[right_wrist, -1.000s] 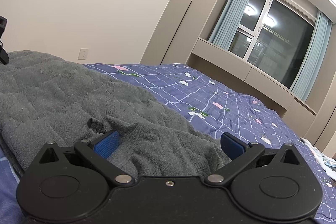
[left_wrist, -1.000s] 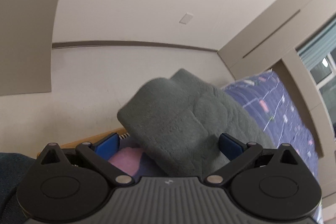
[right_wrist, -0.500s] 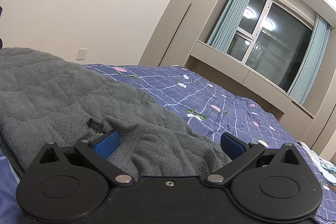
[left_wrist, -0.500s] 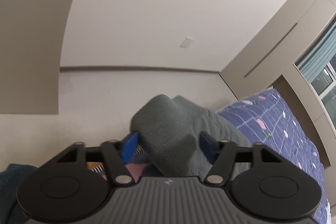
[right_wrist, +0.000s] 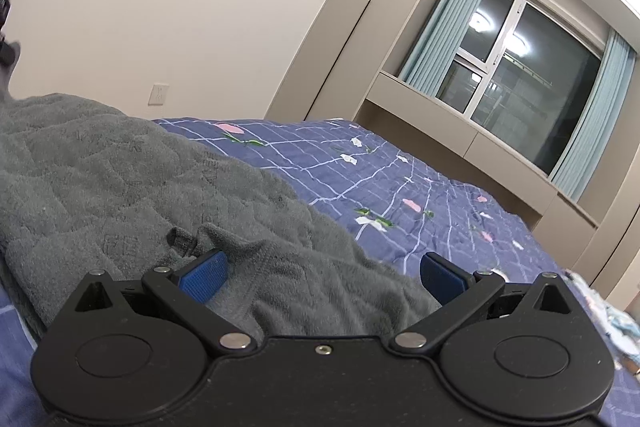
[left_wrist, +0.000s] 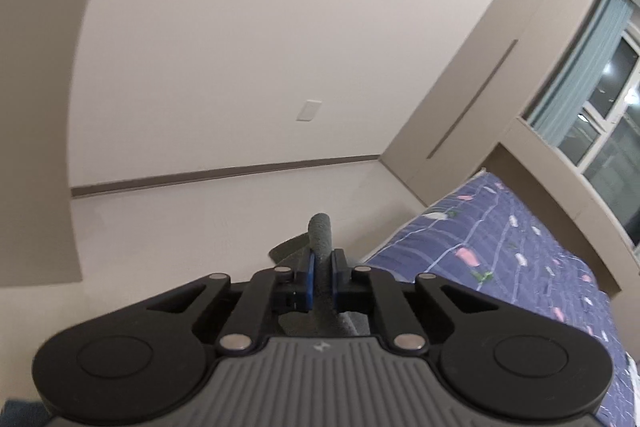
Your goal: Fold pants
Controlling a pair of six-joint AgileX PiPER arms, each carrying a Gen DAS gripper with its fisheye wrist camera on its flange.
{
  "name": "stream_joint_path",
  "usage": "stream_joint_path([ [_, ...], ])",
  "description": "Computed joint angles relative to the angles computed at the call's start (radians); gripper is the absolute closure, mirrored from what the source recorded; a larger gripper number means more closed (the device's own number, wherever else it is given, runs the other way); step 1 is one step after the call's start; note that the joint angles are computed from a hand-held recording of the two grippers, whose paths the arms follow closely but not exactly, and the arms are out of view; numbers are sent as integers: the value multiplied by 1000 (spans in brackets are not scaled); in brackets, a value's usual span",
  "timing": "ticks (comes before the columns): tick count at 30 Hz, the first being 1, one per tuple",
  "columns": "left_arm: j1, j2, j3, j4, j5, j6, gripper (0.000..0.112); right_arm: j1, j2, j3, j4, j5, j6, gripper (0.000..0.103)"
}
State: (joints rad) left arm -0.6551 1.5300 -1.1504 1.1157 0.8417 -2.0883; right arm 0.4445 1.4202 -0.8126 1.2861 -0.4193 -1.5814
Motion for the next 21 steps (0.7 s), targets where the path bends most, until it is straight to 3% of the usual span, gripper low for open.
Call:
stream_joint_path([
  [5, 43, -33, -24, 98, -117, 38, 106, 46, -7, -41, 71, -14, -116, 1],
  [9, 36, -43, 10, 132, -120, 49, 106, 69, -22, -53, 72, -15, -109, 1],
  [13, 126, -57, 104, -127, -209, 127, 105, 57, -13, -62, 169, -4, -216, 1],
  [15, 156, -67, 143, -174, -257, 141, 105, 48, -6, -58, 202, 3, -252, 1],
  [17, 164, -49, 116, -240, -258, 225, 101, 37, -1, -50, 219, 20, -251, 1],
  [18, 172, -32, 85, -292, -247, 292, 98, 33, 2, -49, 217, 25, -235, 1],
  [20, 175, -8, 49, -367, -209, 372, 78, 31, 7, -54, 222, 26, -227, 1],
  [21, 176, 1, 37, -394, -190, 389, 73, 38, 6, -53, 221, 18, -227, 1],
])
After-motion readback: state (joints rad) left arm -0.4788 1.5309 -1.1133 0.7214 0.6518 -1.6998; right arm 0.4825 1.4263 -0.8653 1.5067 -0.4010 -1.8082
